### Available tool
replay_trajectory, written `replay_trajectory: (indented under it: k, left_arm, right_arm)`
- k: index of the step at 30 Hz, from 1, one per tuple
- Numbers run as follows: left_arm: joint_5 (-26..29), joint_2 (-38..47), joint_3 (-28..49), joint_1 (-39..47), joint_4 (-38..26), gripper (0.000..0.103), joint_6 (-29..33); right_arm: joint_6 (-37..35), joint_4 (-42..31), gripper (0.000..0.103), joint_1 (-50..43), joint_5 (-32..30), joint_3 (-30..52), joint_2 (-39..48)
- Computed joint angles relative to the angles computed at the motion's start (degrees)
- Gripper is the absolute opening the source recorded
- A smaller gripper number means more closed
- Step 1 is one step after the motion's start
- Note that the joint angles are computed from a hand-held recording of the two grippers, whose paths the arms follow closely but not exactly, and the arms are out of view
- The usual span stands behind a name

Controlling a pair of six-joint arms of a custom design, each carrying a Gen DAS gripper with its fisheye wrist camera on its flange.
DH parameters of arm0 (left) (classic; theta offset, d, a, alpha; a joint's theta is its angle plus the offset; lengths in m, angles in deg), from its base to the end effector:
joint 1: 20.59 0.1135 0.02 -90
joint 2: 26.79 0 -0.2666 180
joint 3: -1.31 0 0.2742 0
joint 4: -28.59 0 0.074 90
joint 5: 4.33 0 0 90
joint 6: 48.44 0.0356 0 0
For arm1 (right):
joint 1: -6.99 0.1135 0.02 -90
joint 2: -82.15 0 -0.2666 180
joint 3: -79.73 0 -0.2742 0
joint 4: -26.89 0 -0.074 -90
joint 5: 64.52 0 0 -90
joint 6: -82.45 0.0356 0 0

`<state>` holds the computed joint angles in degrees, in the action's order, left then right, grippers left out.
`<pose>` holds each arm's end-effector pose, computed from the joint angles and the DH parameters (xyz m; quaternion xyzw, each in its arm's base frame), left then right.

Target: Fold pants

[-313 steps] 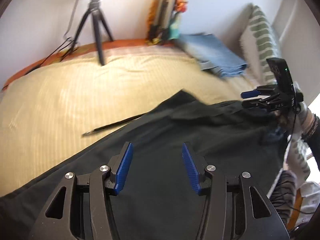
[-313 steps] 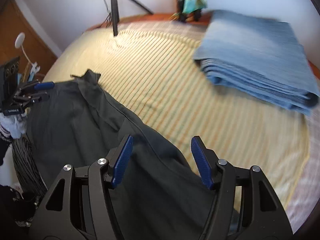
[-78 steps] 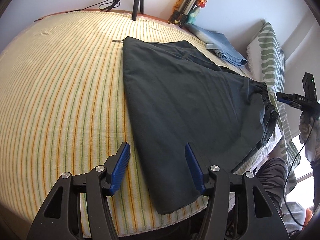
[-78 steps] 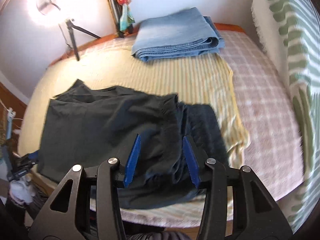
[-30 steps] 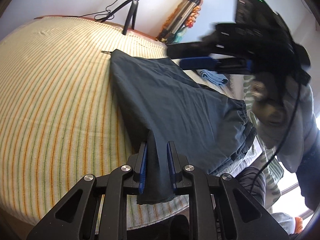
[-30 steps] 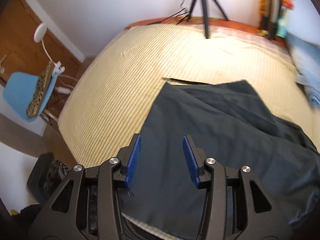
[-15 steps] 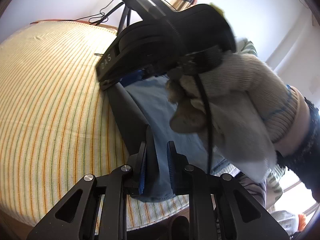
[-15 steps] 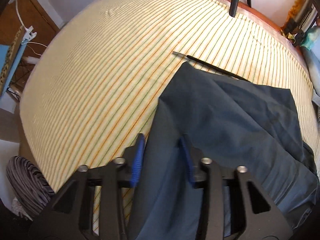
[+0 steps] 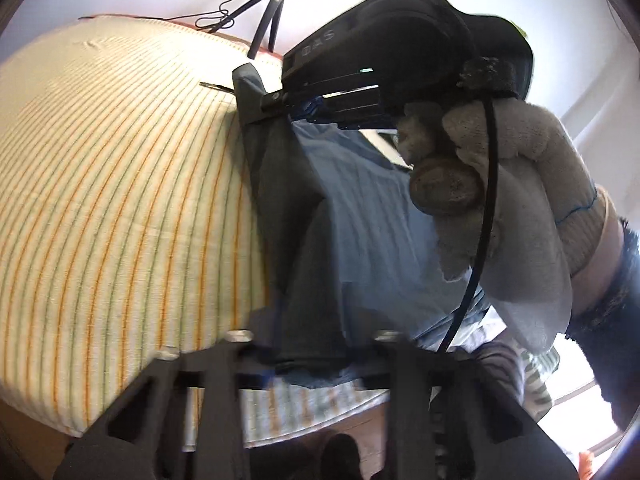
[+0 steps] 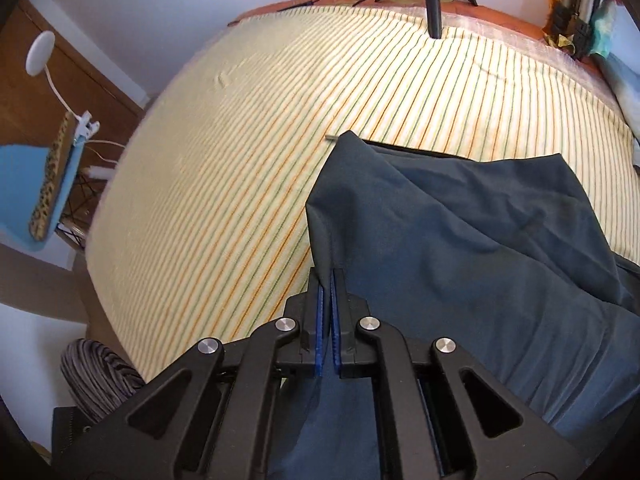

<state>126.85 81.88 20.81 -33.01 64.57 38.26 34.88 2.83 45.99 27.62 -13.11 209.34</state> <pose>0.1607 -0.0594 0.0112 0.1813 0.8766 -0.3710 0.2472 0.3420 0.2752 0.0510 0.0333 0.9738 0.1324 0.1818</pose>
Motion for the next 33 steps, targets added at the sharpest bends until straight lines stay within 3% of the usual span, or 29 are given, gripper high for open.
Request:
replay_trajectory:
  k: [2, 6, 10, 19, 27, 33]
  left_arm:
    - [1.45, -1.11, -1.02, -0.34, 1.83, 0.011, -1.12]
    - [3.08, -9.22, -3.36, -3.10, 0.76, 0.010, -3.10]
    - [5.34, -18.21, -2.64, -4.57, -7.04, 0.010, -3.02]
    - [4.01, -18.92, 2.62, -16.85, -5.89, 0.010, -7.71]
    - [-2.37, -13.65, 11.82, -34.18, -5.10, 0.010, -10.88]
    - [-2.97, -5.90, 23.22, -41.91, -7.41, 0.010, -13.18]
  right_arm:
    - [0.68, 2.32, 0.004, -0.32, -0.51, -2.88, -2.68]
    - [1.29, 5.17, 0.004, -0.65, -0.75, -7.67, -8.75]
    - [1.44, 7.97, 0.004, -1.64, -0.04, -14.11, -15.95]
    - [0.84, 7.96, 0.004, -5.41, 2.77, -30.42, -36.92]
    - [-3.62, -3.06, 0.004, -14.16, 3.85, -42.67, -61.08]
    - [-11.36, -14.59, 0.004, -28.74, 0.17, -48.55, -77.22]
